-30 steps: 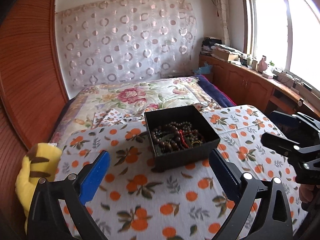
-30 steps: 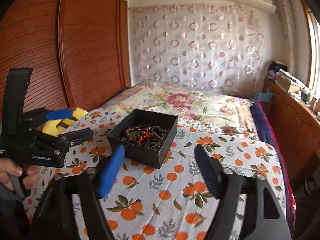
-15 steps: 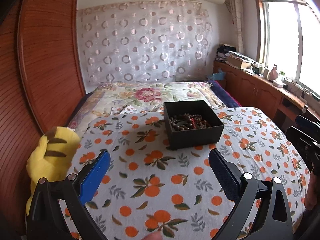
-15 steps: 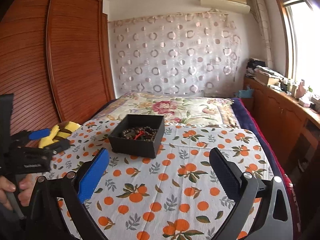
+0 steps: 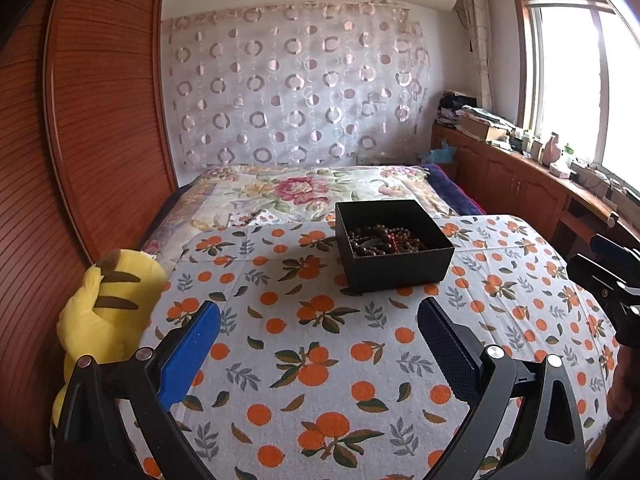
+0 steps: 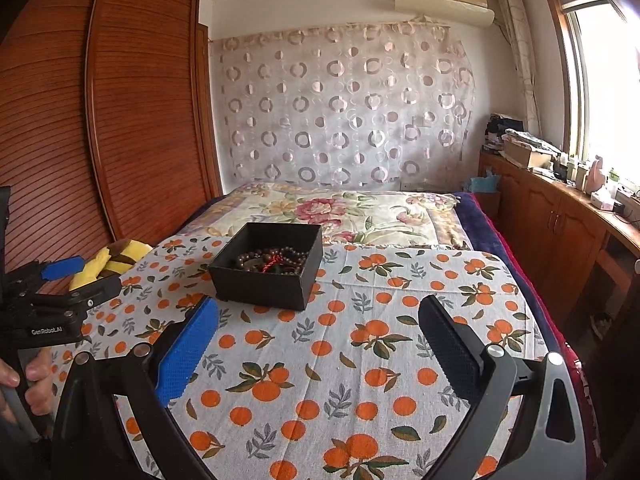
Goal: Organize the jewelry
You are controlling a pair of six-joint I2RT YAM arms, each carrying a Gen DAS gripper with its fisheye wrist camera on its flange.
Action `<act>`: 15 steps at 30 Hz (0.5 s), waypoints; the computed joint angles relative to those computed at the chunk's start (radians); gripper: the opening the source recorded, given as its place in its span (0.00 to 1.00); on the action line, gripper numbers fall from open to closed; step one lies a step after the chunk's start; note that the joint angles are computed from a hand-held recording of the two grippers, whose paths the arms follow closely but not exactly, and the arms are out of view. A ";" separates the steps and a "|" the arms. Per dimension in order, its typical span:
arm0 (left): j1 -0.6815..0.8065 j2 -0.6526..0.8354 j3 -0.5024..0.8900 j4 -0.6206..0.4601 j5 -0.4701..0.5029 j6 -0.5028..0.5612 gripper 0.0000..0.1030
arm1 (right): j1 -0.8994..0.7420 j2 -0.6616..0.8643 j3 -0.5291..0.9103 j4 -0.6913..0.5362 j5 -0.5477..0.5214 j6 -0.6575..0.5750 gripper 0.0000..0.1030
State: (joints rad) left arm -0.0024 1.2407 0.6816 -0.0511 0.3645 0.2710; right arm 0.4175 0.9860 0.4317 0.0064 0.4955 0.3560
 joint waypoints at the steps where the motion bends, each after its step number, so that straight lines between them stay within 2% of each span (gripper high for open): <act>1: 0.000 -0.003 -0.002 0.000 0.001 -0.002 0.92 | -0.001 -0.001 -0.001 0.001 0.001 -0.001 0.98; 15: 0.001 -0.009 0.000 -0.008 0.004 -0.001 0.92 | 0.000 -0.002 -0.011 0.008 0.004 0.009 0.98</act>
